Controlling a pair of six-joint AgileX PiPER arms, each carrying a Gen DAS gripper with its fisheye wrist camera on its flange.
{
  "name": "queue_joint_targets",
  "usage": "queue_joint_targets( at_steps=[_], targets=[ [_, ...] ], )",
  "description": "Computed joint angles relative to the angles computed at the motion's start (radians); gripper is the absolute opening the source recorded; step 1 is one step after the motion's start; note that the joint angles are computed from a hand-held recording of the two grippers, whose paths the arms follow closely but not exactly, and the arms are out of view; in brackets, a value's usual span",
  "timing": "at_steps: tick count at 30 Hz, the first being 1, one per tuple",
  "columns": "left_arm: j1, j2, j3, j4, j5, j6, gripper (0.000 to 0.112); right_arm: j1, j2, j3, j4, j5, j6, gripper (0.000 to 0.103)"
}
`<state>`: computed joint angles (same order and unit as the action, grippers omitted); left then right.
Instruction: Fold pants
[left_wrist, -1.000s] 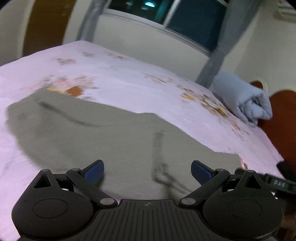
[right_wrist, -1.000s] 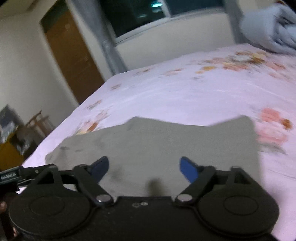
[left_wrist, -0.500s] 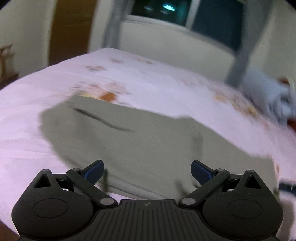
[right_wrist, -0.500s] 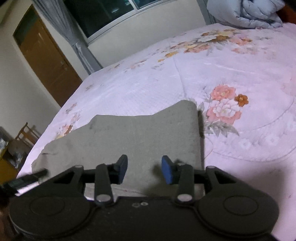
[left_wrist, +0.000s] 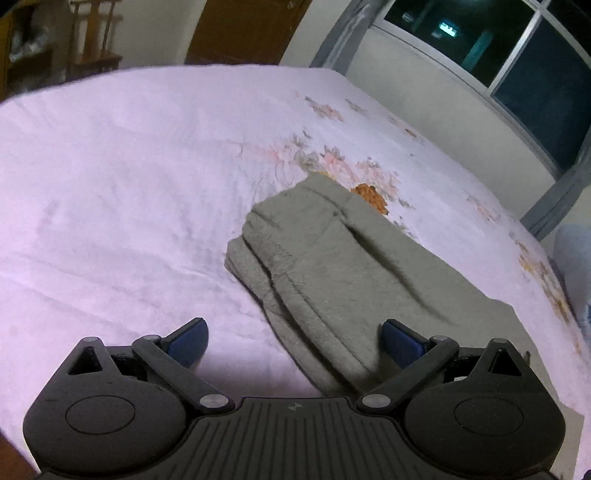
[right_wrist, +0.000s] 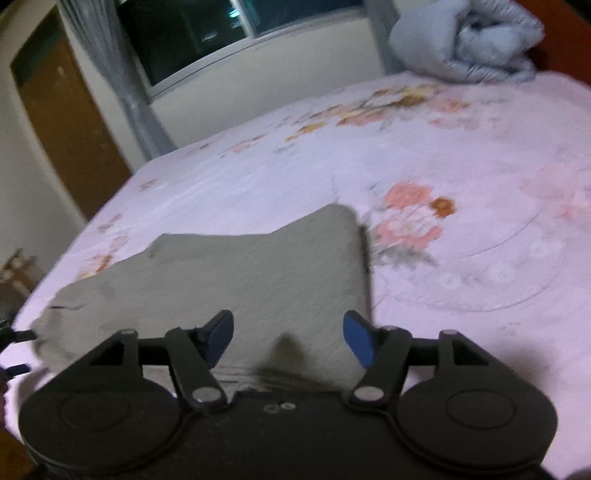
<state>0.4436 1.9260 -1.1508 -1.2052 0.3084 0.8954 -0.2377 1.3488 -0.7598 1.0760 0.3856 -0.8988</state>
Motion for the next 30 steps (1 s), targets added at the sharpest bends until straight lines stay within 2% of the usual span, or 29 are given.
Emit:
queue_joint_targets(
  at_steps=[2,5,10,12,13,14,15,17,19,22,26,28,30],
  targets=[
    [0.009,0.033,-0.022,-0.075,0.026,0.087,0.099,0.032,-0.020,0.033,0.027,-0.070,0.015,0.059],
    [0.044,0.091,-0.075,-0.176,0.122,0.199,0.099,0.094,-0.042,0.063,-0.044,-0.161,0.128,0.066],
    [0.112,0.239,-0.200,-0.295,0.284,0.280,0.099,0.130,-0.058,0.067,-0.142,-0.181,0.254,0.066],
    [0.122,0.290,-0.263,-0.290,0.329,0.261,0.099,0.140,-0.061,0.059,-0.273,-0.187,0.405,0.067],
    [0.117,0.305,-0.288,-0.278,0.332,0.249,0.099,0.148,-0.061,0.054,-0.354,-0.188,0.484,0.067],
    [0.107,0.308,-0.311,-0.226,0.313,0.213,0.077,0.157,-0.062,0.050,-0.431,-0.193,0.555,0.067],
    [0.100,0.317,-0.330,-0.186,0.300,0.199,0.044,0.167,-0.062,0.048,-0.502,-0.196,0.625,0.067],
    [0.109,0.322,-0.335,-0.205,0.332,0.224,0.039,0.170,-0.068,0.051,-0.535,-0.197,0.678,0.067],
    [0.084,0.266,-0.272,-0.264,0.276,0.372,0.036,0.154,-0.070,0.053,-0.469,-0.184,0.632,0.067],
    [0.049,0.212,-0.236,-0.319,0.231,0.471,0.035,0.133,-0.081,0.070,-0.388,-0.180,0.556,0.067],
    [0.029,0.143,-0.199,-0.386,0.242,0.535,0.034,0.103,-0.086,0.078,-0.319,-0.156,0.487,0.068],
    [0.010,0.119,-0.199,-0.396,0.236,0.550,0.034,0.090,-0.069,0.065,-0.342,-0.132,0.491,0.069],
    [0.006,0.079,-0.181,-0.391,0.247,0.565,0.034,0.069,-0.063,0.074,-0.271,-0.139,0.410,0.069]
  ],
)
